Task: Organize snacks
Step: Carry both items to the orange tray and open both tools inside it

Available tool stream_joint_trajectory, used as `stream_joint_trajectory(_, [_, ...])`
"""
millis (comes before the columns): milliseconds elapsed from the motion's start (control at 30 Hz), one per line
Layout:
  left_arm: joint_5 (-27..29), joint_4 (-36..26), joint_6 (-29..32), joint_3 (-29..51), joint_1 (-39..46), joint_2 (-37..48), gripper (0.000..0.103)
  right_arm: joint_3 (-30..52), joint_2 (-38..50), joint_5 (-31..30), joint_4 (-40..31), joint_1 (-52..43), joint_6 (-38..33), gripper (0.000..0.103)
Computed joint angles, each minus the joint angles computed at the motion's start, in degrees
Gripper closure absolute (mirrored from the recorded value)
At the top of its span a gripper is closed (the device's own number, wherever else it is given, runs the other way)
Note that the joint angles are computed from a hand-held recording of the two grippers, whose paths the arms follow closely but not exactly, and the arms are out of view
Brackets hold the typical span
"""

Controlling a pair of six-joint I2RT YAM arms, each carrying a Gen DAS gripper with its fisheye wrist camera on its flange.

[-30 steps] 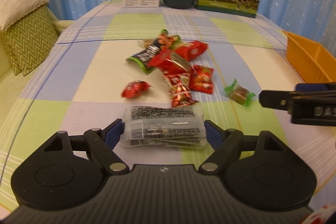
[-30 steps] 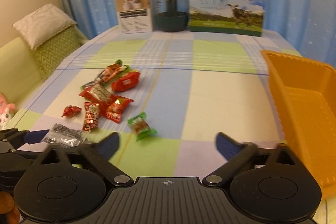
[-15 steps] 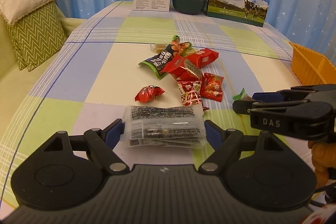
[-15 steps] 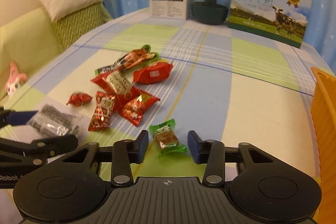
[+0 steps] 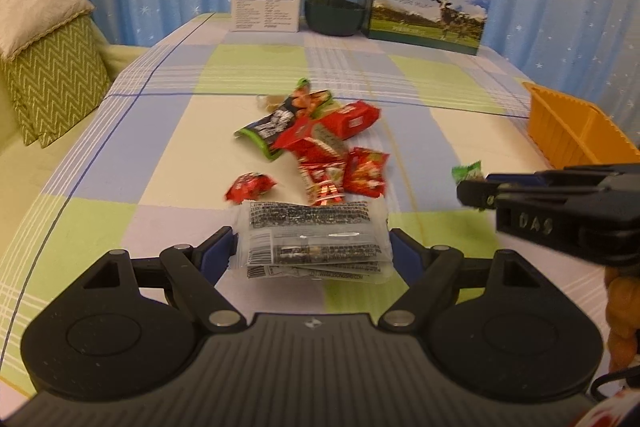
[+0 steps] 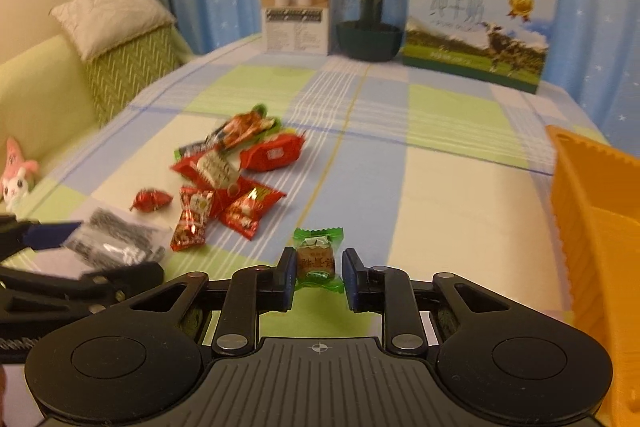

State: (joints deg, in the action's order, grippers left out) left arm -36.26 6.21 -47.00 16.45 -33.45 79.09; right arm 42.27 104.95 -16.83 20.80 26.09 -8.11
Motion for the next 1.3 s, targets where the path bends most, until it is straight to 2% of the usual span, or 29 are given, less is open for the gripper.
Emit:
stream_joint_trajectory(267, [-1.8, -6.3, 0.1, 7.3, -5.7, 0.3, 0.023, -4.1, -12.1, -3.6, -5.5, -8.9, 0.7, 0.078])
stream_joint_trajectory(500, [-1.5, -7.5, 1.6, 18.7, -9.9, 6.1, 0.023, -0.7, -18.3, -8.5, -14.8, -21.4, -2.9, 0.078])
stream_joint_trajectory(700, [0.5, -6.0, 6.9, 30.8, -11.3, 15.2, 0.022, 6.6, -15.6, -12.9, -21.0, -32.3, -6.5, 0.078])
stream_joint_trajectory(867, [3.4, -4.7, 11.3, 39.6, -11.5, 23.5, 0.022, 11.1, -10.7, -14.7, -23.2, -38.7, -9.4, 0.078])
stream_joint_trajectory(1300, [8.8, -1.3, 15.9, 51.2, -11.4, 36.1, 0.021, 15.8, -3.1, -14.8, -23.5, -43.8, -10.4, 0.078])
